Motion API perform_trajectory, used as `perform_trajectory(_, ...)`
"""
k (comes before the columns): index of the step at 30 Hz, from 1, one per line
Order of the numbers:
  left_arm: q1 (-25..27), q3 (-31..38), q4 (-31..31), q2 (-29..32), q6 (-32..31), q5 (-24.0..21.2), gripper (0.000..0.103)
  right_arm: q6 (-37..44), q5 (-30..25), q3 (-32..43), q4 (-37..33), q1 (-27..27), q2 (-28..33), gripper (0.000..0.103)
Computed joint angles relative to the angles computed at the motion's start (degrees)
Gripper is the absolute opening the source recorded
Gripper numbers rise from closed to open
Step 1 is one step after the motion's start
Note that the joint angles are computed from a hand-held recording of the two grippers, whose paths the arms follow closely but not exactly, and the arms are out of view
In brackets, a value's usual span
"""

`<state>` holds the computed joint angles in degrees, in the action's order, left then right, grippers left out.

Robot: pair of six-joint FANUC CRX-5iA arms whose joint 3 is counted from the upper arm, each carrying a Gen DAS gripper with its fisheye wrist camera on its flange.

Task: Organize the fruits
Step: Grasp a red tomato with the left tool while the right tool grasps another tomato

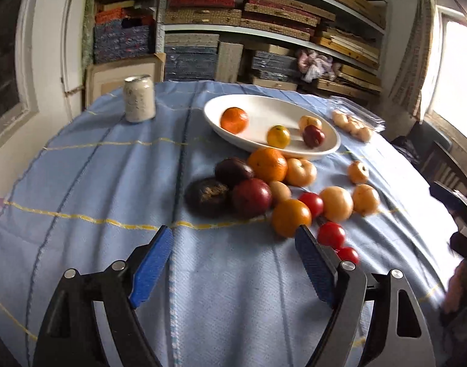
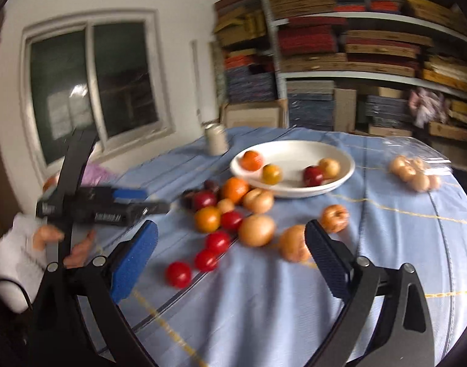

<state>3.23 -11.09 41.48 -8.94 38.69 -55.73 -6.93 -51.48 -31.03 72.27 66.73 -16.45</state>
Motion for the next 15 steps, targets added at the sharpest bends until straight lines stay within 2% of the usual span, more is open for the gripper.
perform_trajectory(4, -0.9, -1.8, 2.9, -1.2, -8.9, -3.9, 0.083, 2.6, -2.2, 1.8, -4.2, 0.4, 0.9, 0.071)
perform_trajectory(10, -3.3, -5.6, 5.3, -3.9, -20.4, -5.5, 0.083, -1.0, -5.0, 1.9, -7.0, -0.7, 0.5, 0.071)
perform_trajectory(13, -4.7, -5.2, 3.7, -3.3, -20.7, -6.1, 0.083, -0.6, -5.4, 2.2, -7.7, -0.7, 0.8, 0.071)
perform_trajectory(15, -4.7, -4.0, 3.4, -2.0, -20.1, -8.6, 0.083, 0.1, -5.4, 2.6, -8.3, -0.7, 1.1, 0.071)
